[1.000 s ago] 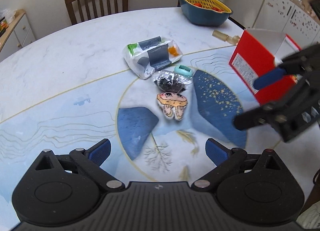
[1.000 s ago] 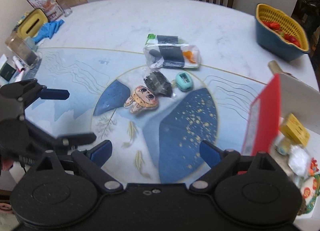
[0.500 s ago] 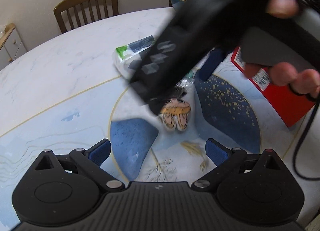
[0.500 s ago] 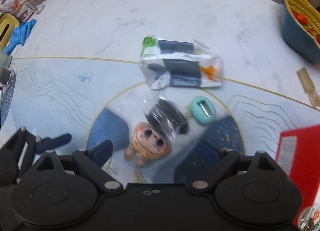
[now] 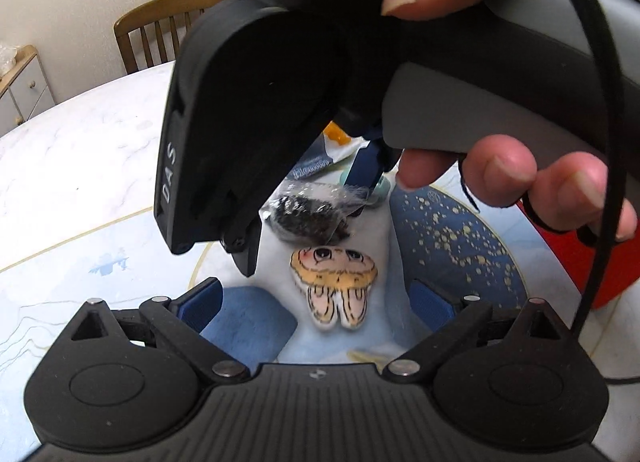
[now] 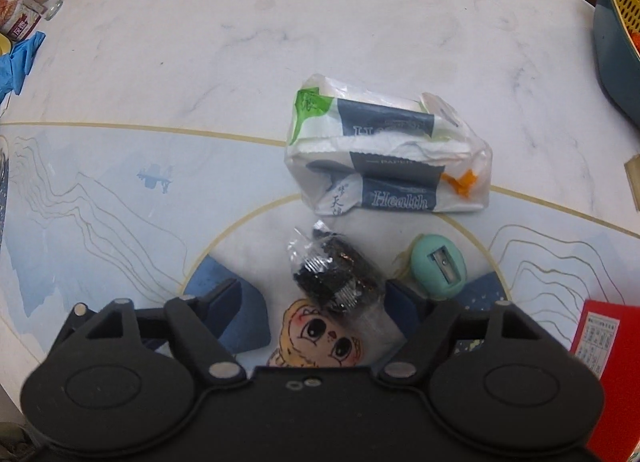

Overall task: Organize objects
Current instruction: 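Grasp the bag of black items with right tool while left tool grasps the cartoon card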

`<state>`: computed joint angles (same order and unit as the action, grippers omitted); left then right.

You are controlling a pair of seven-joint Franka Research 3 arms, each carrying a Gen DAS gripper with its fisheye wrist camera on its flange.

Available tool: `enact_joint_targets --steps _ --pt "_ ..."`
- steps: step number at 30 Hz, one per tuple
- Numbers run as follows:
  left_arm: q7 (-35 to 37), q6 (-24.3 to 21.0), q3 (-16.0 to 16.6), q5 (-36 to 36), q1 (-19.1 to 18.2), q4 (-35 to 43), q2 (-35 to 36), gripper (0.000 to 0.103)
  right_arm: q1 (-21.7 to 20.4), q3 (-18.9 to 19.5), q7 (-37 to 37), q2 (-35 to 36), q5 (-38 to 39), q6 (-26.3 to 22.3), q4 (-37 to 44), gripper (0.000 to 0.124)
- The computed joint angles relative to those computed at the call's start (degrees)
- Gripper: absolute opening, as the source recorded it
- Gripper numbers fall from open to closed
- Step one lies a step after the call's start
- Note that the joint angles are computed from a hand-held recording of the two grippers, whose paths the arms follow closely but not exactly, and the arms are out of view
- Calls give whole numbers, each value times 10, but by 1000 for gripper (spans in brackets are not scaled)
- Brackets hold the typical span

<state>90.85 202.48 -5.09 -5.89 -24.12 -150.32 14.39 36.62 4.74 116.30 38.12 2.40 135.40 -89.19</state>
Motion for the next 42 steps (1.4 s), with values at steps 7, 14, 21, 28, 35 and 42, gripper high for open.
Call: enact_joint_targets --steps 7,14,21,28,35,42 --pt "-9 -10 5 7 -8 21 22 67 -7 4 -13 6 9 -16 5 56" --pt "-24 -11 3 33 -2 27 29 47 -15 7 -18 -6 21 -1 -20 38" --pt "-41 -4 -13 76 25 13 22 42 -19 13 -24 -30 36 28 -65 28" --pt "-89 8 -47 162 85 -16 -2 42 -27 23 -30 -67 58 70 -127 25" --pt "-126 21 -64 248 122 -53 -27 42 -26 34 -31 -84 79 86 -150 25" --pt "-148 20 -72 302 134 -88 -47 42 -24 36 -25 -128 96 127 -231 25"
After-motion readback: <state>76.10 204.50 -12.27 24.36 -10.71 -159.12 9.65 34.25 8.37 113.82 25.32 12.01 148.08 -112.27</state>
